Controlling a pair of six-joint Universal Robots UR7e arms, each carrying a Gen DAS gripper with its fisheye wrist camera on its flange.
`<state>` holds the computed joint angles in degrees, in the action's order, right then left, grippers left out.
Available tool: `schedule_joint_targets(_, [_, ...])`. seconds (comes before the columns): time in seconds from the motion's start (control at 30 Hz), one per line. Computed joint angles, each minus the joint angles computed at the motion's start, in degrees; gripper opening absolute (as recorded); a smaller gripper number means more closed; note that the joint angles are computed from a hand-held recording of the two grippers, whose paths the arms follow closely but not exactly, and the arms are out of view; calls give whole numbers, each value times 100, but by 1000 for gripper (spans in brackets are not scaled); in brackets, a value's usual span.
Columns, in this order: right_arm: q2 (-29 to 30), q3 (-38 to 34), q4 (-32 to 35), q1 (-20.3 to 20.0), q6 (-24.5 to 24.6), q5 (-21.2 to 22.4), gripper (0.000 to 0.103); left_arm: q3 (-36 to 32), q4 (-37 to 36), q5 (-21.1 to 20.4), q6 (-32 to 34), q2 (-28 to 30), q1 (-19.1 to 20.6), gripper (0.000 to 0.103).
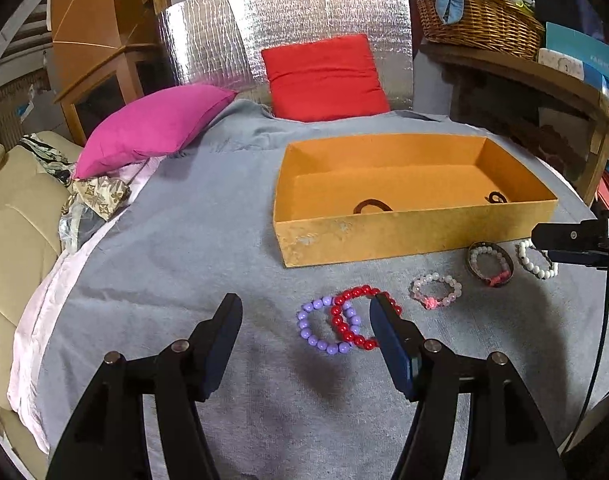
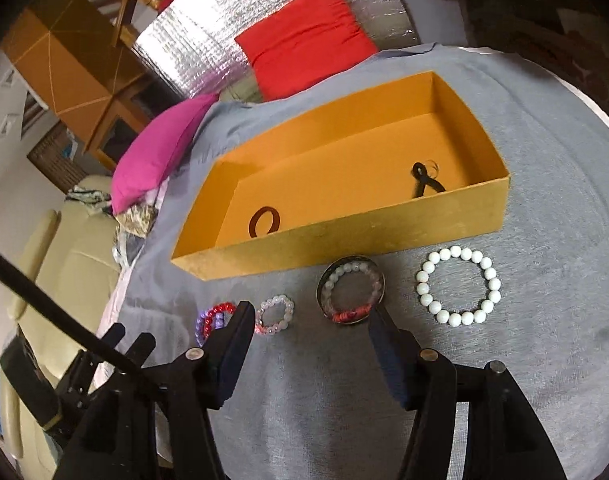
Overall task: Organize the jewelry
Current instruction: 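Raise both grippers out of the box and move back toward the bracelets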
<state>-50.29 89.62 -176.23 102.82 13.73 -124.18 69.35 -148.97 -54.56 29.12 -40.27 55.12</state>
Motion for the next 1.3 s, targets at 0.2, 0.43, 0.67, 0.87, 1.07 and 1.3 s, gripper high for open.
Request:
schedule_joint_targets(0.2, [19,-52,248,-13,19,-28,62,-15,95,59,2,41,-11,67])
schedule_joint_targets(0.43, [-52,35,275,-50,37,15,62,-50,235,136,-26,63,1,67])
schedule_joint_targets(0.67, [-29,20,337,-97,78,74,62,-117,417,221,-111,82,42,67])
schedule_joint_targets(0.87, [54,-79,484,-138,86,73,63,-199,506,357,-130,124,93,67])
schedule_joint_targets(1.07, [108,-139,568,-186,119,61,63,-252,547,439,-105,153,120,67])
schedule_joint_targets(1.3, [132,-150,630,-223,103,-46,65,-371,821,542,-156,227,161,67])
